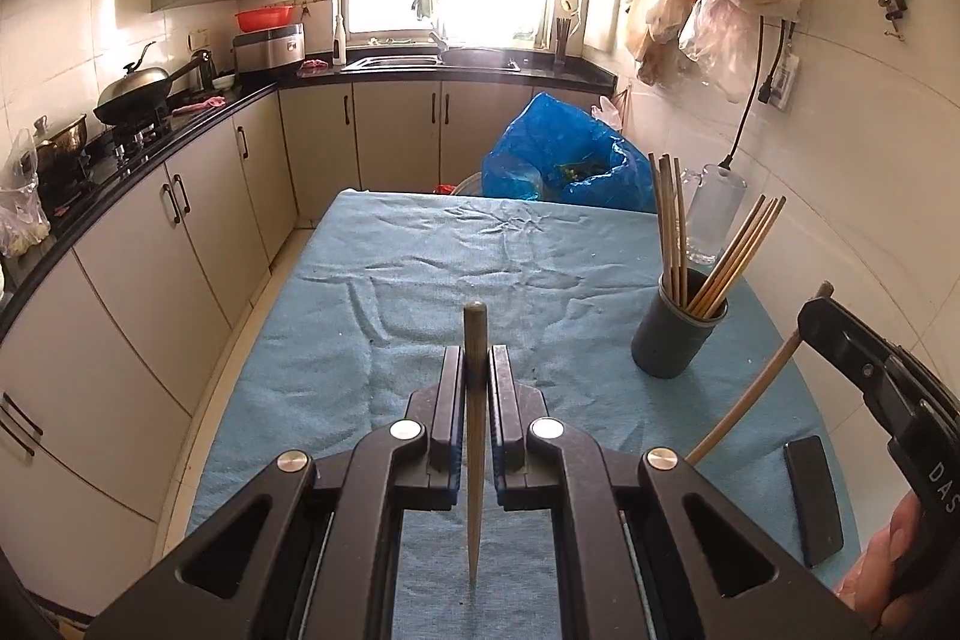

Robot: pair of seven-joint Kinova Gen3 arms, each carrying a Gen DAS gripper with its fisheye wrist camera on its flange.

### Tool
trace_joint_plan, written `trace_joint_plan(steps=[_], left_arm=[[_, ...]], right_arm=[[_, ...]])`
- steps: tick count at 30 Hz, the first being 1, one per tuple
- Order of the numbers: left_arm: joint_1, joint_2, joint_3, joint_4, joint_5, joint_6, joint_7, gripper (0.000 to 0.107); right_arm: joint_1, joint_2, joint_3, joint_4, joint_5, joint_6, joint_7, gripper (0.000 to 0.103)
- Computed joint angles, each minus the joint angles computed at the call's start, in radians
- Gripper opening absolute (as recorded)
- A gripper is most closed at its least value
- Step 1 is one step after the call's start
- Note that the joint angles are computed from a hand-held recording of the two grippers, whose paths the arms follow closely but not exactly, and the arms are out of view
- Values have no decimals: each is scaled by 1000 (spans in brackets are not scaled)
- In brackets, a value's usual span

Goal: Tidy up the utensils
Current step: 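Lift both held chopsticks and carry them over the black cup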

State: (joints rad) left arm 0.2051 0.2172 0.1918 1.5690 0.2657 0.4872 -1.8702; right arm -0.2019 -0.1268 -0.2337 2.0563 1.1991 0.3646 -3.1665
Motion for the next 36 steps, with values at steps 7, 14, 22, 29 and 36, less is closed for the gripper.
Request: trace_joint_plan(steps=[7, 14, 22, 29, 36], left_arm=[[3, -12, -1, 4, -2, -3, 3, 7], [10, -23, -2, 7, -5, -4, -1, 7], [13, -9, 16, -61, 14, 48, -27, 7], [63, 56, 25, -229, 18, 131, -1, 7], [145, 149, 33, -432, -12, 174, 66, 7]], right_arm=[[-1, -4, -2, -4, -14, 4, 11, 8], [17, -18, -7, 0, -28, -6, 10, 8], [57, -50, -12, -7, -57, -7, 35, 8], [148, -84, -16, -48, -107, 29, 96, 8], [228, -74, 1, -110, -73, 52, 99, 8]])
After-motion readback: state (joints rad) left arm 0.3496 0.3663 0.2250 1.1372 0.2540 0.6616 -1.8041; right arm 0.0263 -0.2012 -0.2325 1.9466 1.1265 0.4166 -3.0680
